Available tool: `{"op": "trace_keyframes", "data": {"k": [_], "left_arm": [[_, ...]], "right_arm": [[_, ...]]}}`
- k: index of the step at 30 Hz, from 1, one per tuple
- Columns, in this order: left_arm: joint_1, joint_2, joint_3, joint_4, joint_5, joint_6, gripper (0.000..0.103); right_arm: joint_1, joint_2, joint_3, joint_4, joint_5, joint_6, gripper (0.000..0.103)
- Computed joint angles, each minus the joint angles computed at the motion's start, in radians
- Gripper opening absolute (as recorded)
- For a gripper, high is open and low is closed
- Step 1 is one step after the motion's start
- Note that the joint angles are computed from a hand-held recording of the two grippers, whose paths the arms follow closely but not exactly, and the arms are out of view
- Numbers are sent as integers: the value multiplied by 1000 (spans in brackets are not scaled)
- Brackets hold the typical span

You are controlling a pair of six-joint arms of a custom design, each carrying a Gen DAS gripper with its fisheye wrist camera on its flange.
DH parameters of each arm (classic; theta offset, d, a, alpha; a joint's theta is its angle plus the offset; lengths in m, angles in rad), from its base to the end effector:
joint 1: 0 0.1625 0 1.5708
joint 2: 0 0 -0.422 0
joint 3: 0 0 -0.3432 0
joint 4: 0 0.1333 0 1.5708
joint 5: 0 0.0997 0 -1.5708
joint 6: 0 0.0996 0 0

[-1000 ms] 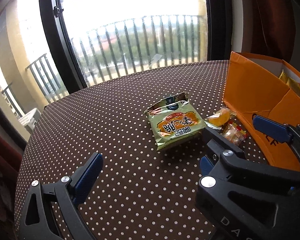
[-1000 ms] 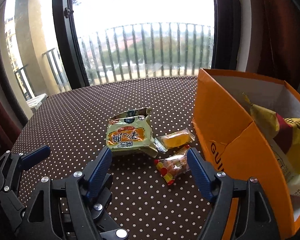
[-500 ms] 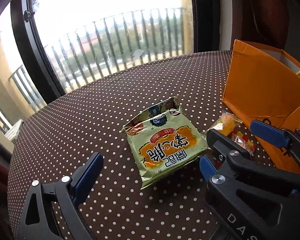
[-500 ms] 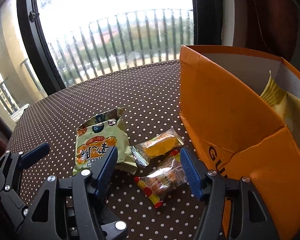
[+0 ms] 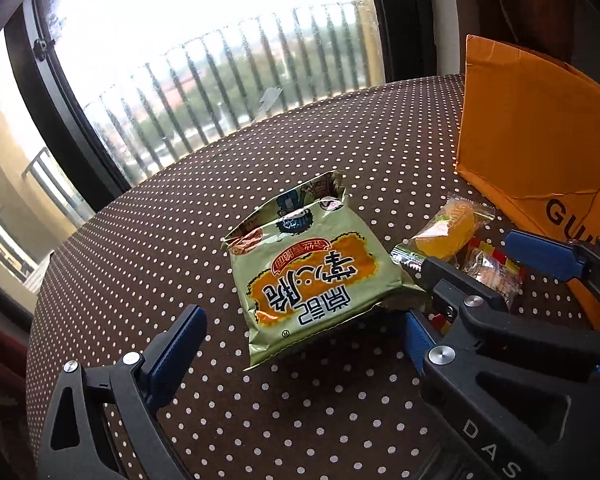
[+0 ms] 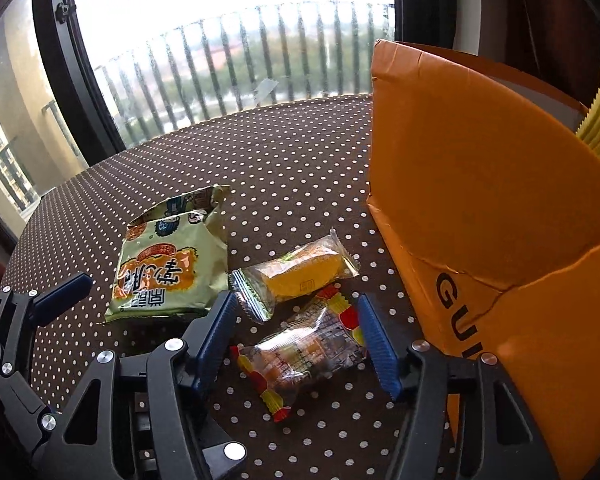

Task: Organize snacks
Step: 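Grasp the green noodle packet with the left tool while the right tool grasps the yellow cake packet, then lift both held packets and carry them over the orange box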

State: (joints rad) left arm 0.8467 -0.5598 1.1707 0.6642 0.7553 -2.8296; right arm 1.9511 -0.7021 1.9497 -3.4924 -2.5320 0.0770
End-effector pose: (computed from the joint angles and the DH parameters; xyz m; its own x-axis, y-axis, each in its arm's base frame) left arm -0.2189 -0.5583 0.0954 -0.4280 0.5009 -0.7523 0.8039 0.5914 -0.0636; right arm 0.2501 -0.4866 0.1273 -0.7417 0.3177 0.5907 -0.2337 0.7032 -0.6715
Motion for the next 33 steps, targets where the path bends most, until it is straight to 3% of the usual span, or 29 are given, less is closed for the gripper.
{"op": "trace_keyframes", "data": {"k": [2,7,13,20,28,33], "left_arm": [[3,15,-35,31,-21,-51,99],[24,57,-151,164,8,-196,99],[28,86,-212,187,32,-171,99],[39,94,-223,110,-6,-72,101],[54,101,-262,151,64,-75,85],[46,87,-231,136,77,-72,75]], "right_arm": [[-3,-3,6,-3,5,12,65],[-12,-33,-1,48,75,85,67],[-24,-10,-59,53,99,50,68],[-38,27,-128,78,67,20,68],[-53,51,-143,3,116,-23,66],[-46,52,-141,4,101,-36,50]]}}
